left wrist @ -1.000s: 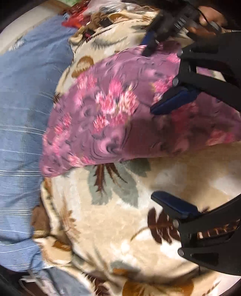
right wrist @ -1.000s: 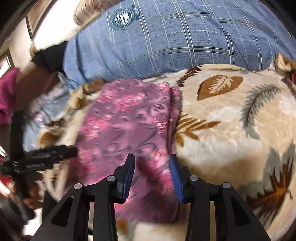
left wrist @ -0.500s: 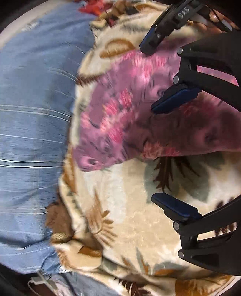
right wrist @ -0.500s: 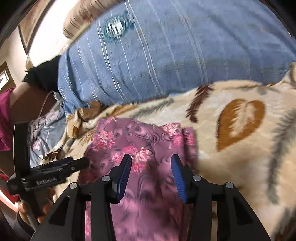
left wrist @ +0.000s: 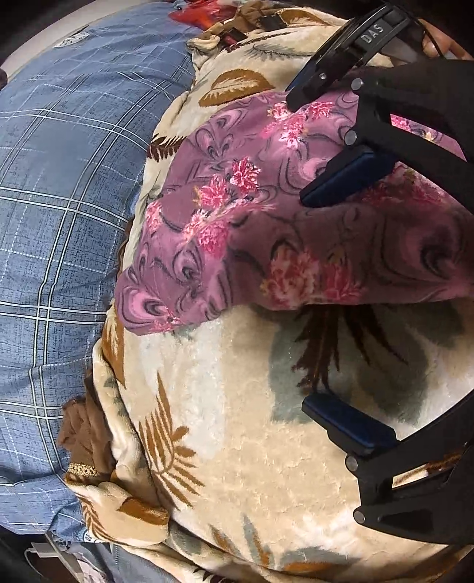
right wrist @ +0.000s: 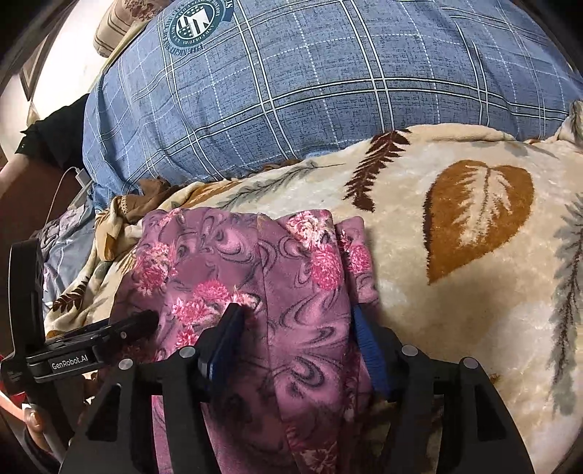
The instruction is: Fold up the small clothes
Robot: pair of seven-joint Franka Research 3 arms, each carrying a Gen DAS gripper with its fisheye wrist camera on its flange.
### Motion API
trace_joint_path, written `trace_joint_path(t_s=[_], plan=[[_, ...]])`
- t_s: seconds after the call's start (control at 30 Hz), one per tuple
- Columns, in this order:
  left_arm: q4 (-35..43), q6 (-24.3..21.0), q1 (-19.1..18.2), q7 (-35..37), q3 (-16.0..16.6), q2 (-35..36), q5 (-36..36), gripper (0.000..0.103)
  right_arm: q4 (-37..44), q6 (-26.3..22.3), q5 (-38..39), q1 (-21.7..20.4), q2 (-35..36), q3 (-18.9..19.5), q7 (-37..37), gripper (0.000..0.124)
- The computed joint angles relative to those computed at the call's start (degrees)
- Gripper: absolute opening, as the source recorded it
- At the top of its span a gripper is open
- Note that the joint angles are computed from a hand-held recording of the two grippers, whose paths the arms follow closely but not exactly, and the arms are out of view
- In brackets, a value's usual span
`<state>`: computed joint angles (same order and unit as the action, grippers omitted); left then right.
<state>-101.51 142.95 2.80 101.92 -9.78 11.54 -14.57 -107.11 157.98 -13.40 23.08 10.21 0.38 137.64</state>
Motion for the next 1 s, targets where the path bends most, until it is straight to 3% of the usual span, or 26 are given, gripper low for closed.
trace_joint_path(t_s=[0.07,0.1,0.17,0.27,0.43,0.57,0.73,0.9,1.0], plan=[[-0.7,0.1,-0.1,0.0,0.1,-0.7,0.5,0.103,-1.8,-0.3,-1.5,0.4,-1.7,-0.3,1.3,0.071],[-1.1,0.2,0.0,0.2,0.1,-1.1,0.5,0.103,-2.0,-2.9,-3.3,0.9,-2.4,-0.5,3.1,0.09],[-2.4,-0.6,0.2,1.4,0.2,-2.5,-0.2,0.103,-4.2,-4.0,-2.7,0.0,-4.3,0.4,3.0,0.1],[-5.8,-1.8,1.0,6.1,0.6,-6.1,-4.0,0.103,-9.0,-3.8,-4.3,-1.0,-8.3,2.1,-0.3,0.102],[-12.4,-3.5,1.0,14.2,3.3,-12.1,-10.6,0.103,-17.8,-1.1,-5.6,-4.0,-15.4,5.2,3.3,0.102],[-16.2,-3.0,0.1,16.6,5.4,-14.8,-13.6,0.103,-18.1,-6.3,-12.8,-5.9,-16.7,8.8,6.0,0.102],[-17.0,-3.6,-0.7,14.8,6.3,-16.3,-12.2,0.103,-15.1,-12.6,-9.4,-5.2,-16.0,9.0,5.0,0.102],[-21.0,2.0,-1.5,15.0,6.6,-19.1,-7.2,0.102,-12.6,-19.7,-9.4,-4.4,-16.2,9.4,6.3,0.103],[-25.2,9.3,-1.7,12.3,6.6,-21.4,-1.9,0.102,-9.3,-28.0,-15.6,-3.7,-16.0,10.7,9.4,0.103]])
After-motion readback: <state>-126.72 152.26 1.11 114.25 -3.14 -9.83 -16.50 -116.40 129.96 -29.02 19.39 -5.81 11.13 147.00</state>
